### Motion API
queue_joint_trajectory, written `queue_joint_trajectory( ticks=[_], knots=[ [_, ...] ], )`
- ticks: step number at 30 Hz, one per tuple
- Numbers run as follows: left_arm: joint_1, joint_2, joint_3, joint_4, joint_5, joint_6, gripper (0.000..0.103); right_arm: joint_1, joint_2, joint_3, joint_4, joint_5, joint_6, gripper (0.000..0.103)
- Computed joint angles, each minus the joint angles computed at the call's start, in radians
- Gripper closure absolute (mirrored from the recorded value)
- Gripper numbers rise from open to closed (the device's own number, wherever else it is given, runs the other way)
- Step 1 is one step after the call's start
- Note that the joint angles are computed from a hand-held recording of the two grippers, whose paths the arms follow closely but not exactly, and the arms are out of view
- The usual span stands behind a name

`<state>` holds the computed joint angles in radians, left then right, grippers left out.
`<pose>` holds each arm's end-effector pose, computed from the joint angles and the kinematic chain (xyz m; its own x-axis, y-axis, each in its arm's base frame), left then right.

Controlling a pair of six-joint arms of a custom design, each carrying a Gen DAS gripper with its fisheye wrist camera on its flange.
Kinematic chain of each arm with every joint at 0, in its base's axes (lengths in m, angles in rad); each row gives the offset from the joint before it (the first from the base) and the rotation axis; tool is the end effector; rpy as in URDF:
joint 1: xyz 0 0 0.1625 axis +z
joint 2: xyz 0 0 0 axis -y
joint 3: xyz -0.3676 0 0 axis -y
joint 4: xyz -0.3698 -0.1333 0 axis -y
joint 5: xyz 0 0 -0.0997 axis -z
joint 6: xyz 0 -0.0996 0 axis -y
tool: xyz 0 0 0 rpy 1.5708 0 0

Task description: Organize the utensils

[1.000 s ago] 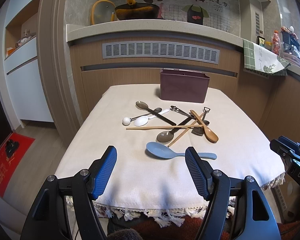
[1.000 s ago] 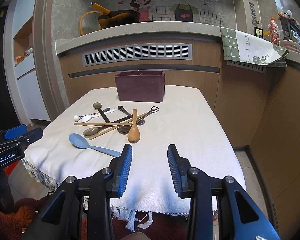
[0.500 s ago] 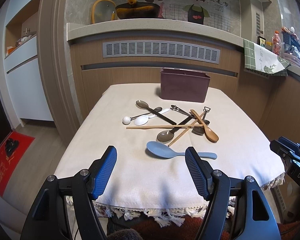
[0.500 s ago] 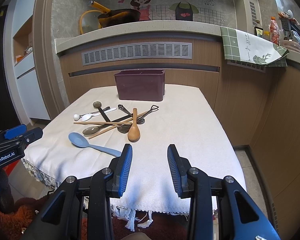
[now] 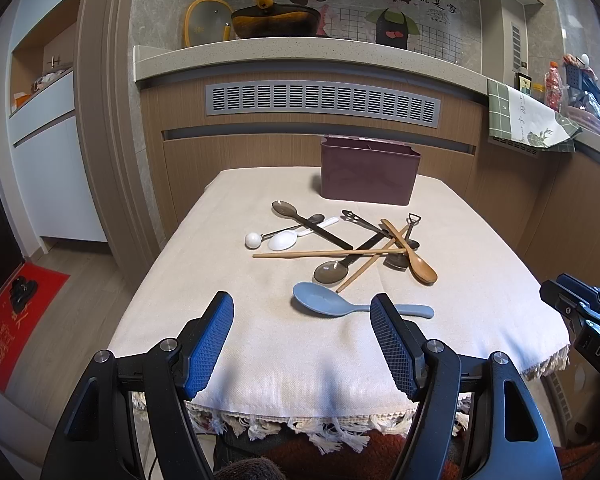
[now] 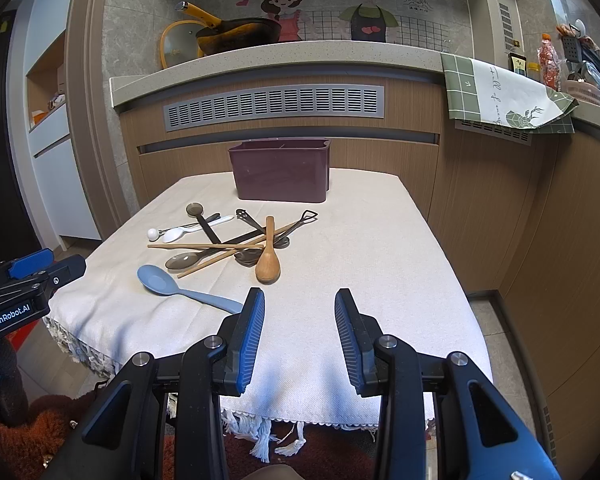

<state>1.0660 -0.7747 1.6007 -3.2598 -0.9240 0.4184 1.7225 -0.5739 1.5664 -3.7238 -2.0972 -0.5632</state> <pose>-0.1396 -0.6524 0.1718 -0.7128 0.2177 -0.6667 0.6611 0.5260 -0.5351 0.1774 -0.6098 0.1095 -0.7494 0.0641 0.6590 -0.5445 0.5068 -0.6684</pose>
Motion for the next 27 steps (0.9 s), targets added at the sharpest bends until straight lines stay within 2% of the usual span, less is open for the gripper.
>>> queue_joint_trajectory(
  ticks=[10,14,16,19,23,27],
  knots=[
    [0.016,-0.001,-0.028,0.052,-0.022,-0.025,0.032,0.001,-0.003,-0.001,0.021,0.002,-0.002,0.068],
    [0.035,0.023,-0.099,0.091,-0.024,-0.047,0.032,0.003,-0.003,-0.032,0.084,0.026,-0.065,0.068],
    [0.049,0.036,-0.146,0.12,-0.034,-0.061,0.032,-0.003,-0.015,-0.053,0.185,0.064,-0.098,0.068],
    [0.078,0.055,-0.226,0.181,-0.068,-0.094,0.032,-0.009,-0.035,-0.104,0.434,0.115,-0.158,0.069],
    [0.118,0.089,-0.354,0.269,-0.105,-0.155,0.032,-0.002,0.003,-0.215,0.65,0.174,-0.281,0.069],
    [0.163,0.136,-0.51,0.414,-0.163,-0.222,0.026,-0.005,0.069,-0.376,0.902,0.235,-0.345,0.069]
  ],
)
